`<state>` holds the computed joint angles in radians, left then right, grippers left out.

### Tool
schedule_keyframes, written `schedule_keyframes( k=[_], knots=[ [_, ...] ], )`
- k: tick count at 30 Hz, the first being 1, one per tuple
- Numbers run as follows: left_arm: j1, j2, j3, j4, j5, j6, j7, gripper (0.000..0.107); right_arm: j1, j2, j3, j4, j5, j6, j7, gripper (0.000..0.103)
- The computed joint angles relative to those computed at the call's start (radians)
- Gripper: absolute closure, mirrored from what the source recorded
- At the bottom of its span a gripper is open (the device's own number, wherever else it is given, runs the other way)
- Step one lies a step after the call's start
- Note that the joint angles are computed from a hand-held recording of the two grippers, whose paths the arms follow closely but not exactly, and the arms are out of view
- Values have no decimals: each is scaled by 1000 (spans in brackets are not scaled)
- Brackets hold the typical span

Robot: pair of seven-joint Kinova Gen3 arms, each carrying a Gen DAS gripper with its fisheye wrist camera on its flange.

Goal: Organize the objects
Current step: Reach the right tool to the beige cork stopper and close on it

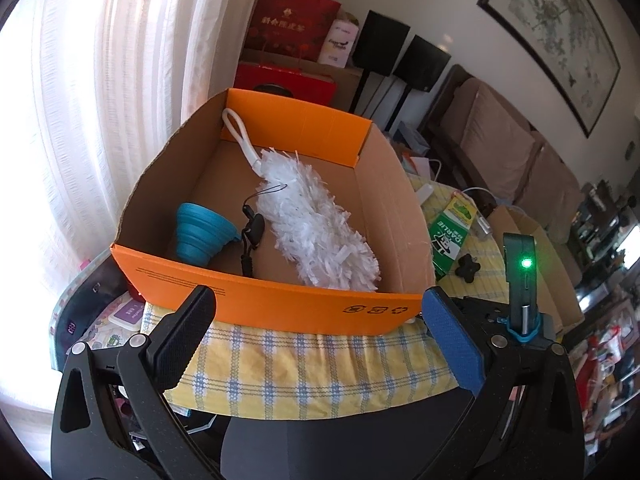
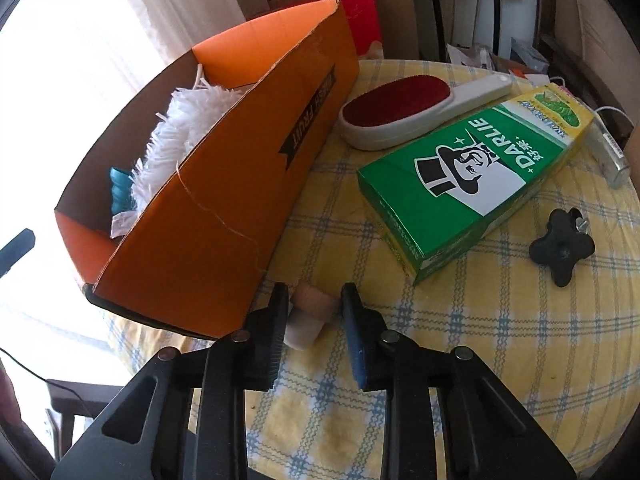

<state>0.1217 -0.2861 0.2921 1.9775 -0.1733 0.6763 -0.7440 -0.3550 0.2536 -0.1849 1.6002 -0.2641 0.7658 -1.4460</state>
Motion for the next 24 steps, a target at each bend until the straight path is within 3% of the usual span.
schedule_keyframes(
  k=[14,24],
  knots=[
    [59,49,-16,-50,49,-18,-60,5,85,-104,27,37,-103,13,63,78],
    [140,185,-40,-201,80,5,-139,5,140,-186,77,62,-125,36,92,78]
  ],
)
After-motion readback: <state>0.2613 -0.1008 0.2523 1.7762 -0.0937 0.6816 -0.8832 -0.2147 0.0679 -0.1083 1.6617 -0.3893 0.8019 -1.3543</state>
